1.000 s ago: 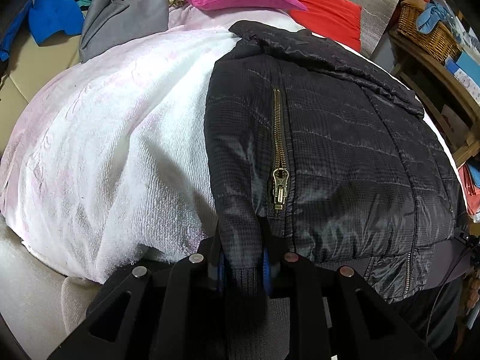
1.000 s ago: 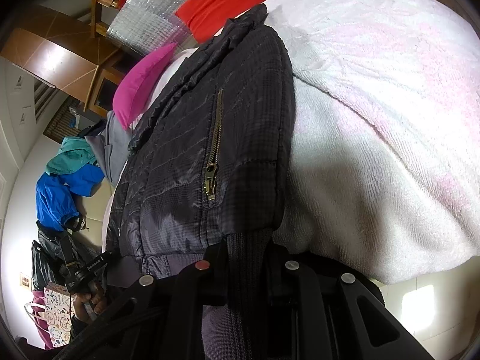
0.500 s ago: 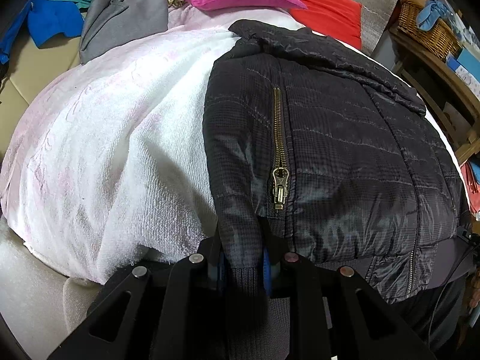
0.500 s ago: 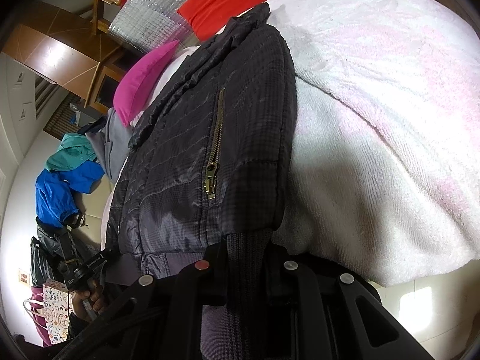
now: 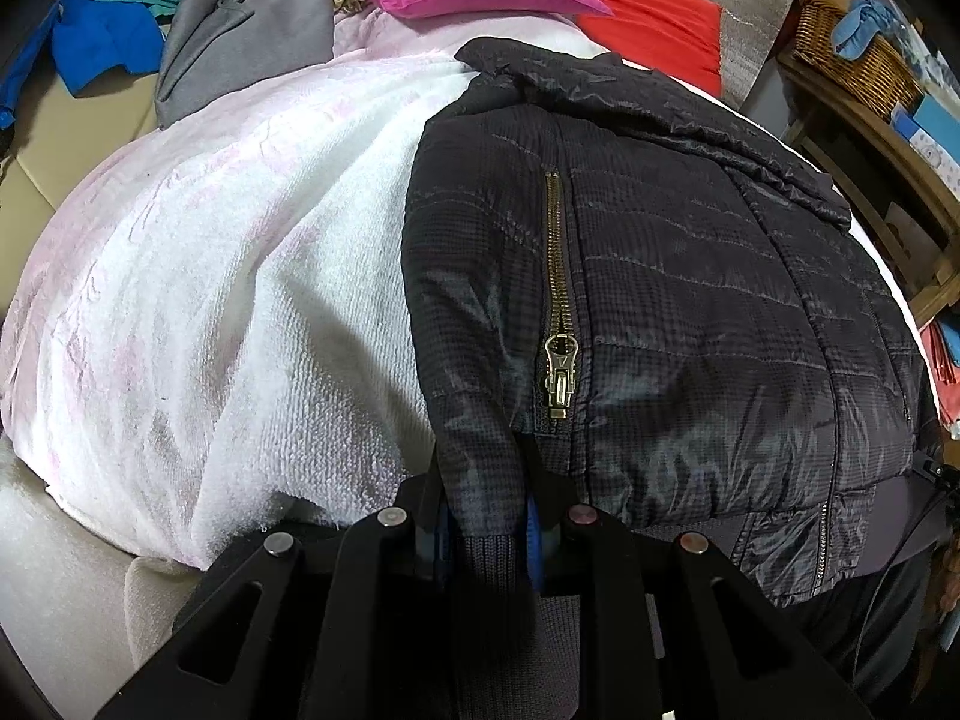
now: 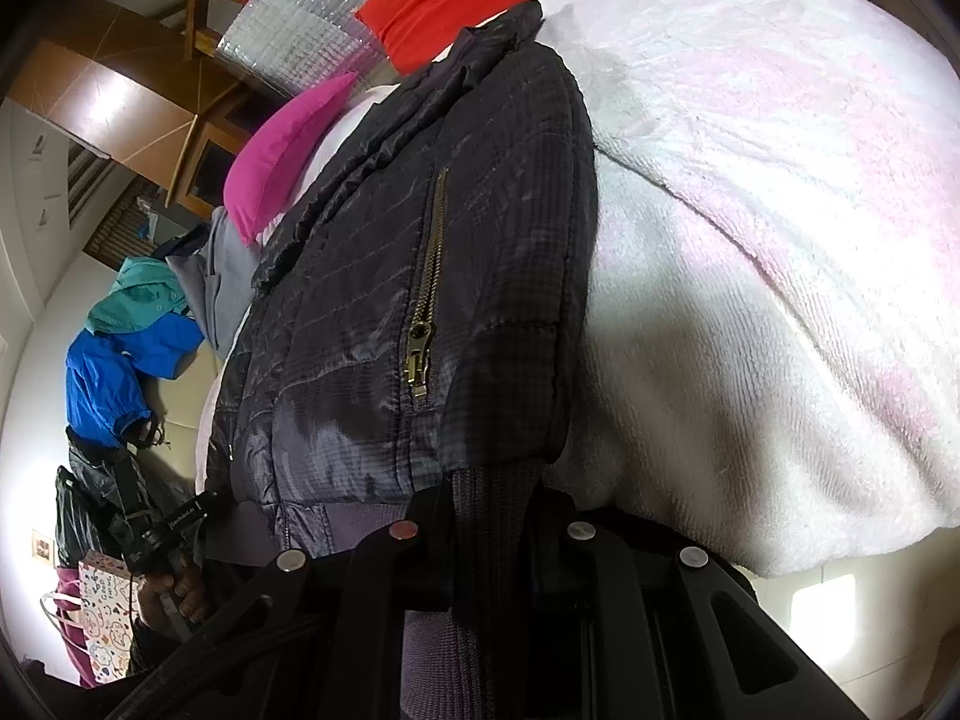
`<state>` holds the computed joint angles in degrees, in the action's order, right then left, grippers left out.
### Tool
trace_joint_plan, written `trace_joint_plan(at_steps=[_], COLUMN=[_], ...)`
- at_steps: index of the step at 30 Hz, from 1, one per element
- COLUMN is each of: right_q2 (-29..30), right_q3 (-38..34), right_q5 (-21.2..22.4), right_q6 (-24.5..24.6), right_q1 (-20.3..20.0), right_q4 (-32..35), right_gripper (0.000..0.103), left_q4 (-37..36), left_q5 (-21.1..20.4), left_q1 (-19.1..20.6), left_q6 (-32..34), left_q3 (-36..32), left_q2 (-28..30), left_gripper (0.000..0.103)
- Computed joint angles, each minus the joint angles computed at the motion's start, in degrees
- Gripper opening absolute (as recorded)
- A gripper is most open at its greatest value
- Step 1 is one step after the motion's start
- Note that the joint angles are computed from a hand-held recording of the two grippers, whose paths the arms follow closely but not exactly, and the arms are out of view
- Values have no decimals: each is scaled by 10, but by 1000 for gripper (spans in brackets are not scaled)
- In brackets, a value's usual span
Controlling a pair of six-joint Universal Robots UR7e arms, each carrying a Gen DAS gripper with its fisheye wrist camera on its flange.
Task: Fold large clothes
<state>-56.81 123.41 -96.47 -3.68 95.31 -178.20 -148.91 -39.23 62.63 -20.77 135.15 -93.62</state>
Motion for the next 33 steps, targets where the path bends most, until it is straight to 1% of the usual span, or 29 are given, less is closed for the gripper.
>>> trace_joint_plan(at_steps=[7, 15, 33], right_q2=[4, 4, 4], right_q3=[-9, -8, -13], right_q5=[-29, -30, -36], right_q6=[-1, -1, -3], right_q1=[16, 16, 17], right_q4=[11, 9, 21], right_gripper=[17, 17, 17], left_q4=[11, 34, 26], left_q5=[19, 46, 49], left_q1=[-15, -32, -32], left_q6=[-14, -34, -35], left_q3=[5, 7, 8], left_q2=[1, -2, 8], left_gripper=[20, 20, 20])
